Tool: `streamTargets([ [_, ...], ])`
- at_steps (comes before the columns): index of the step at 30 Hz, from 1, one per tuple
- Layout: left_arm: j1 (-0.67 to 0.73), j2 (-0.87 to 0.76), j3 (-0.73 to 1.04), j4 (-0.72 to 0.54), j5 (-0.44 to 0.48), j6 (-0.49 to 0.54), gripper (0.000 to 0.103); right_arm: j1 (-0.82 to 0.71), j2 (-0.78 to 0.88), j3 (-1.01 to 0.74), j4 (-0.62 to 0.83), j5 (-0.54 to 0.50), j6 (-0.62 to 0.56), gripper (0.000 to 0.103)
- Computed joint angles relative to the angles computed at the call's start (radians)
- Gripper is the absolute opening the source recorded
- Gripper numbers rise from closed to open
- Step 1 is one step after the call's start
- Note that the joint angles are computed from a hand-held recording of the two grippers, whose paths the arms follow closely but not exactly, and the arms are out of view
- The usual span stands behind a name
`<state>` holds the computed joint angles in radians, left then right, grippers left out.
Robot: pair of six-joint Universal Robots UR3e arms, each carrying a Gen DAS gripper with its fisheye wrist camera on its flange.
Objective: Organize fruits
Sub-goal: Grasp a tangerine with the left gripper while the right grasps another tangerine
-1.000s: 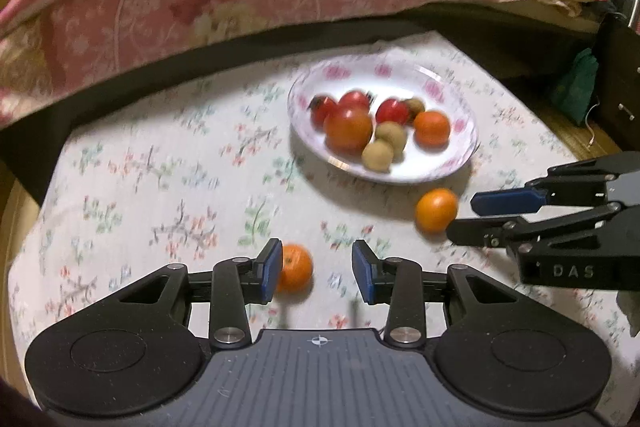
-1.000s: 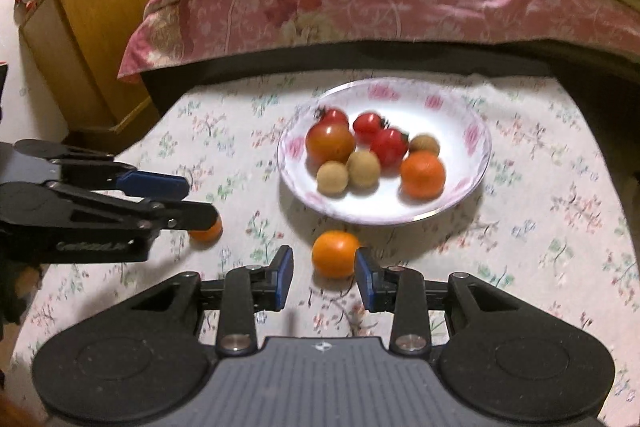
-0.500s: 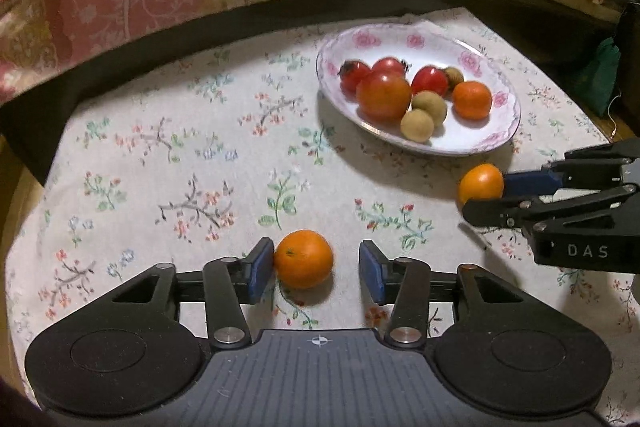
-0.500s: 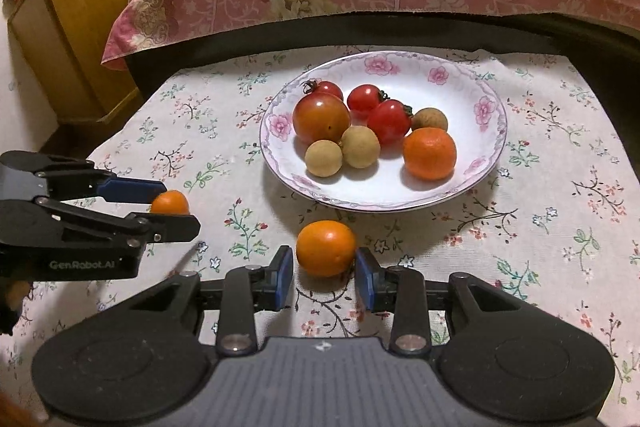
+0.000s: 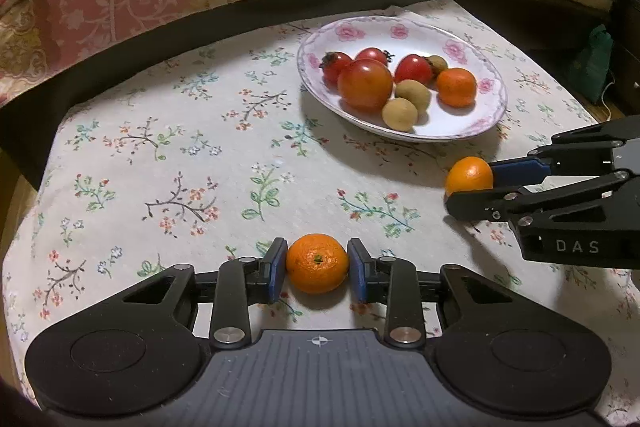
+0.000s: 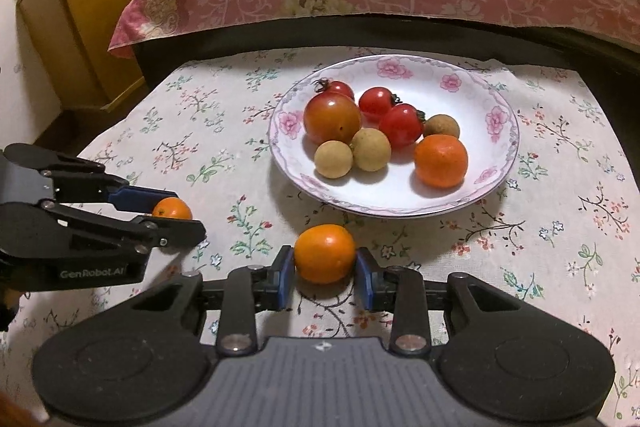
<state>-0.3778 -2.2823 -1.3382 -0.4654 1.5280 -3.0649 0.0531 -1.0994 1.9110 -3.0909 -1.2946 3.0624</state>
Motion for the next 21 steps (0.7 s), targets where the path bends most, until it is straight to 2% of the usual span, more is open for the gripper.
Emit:
streamTargets([
  [4, -0.009, 0.041, -0.045, -0.001, -0.011, -0.008, 0.040, -0.011, -0.054, 0.050, 0.028, 0.018, -0.021, 0.033],
  [13, -0.054, 0.151, -0.203, 0.017, -0.030, -0.024, 0.040, -0.014, -0.298, 0.265, 0.123, 0.022, -0.075, 0.033],
  [17, -0.075, 0.161, -0.240, 0.042, -0.017, -0.007, 0.041, -0.022, -0.376, 0.371, 0.116, 0.006, -0.061, 0.033],
  [21, -0.086, 0.167, -0.251, 0.051, -0.008, 0.002, 0.044, -0.020, -0.378, 0.404, 0.082, -0.001, -0.065, 0.033],
])
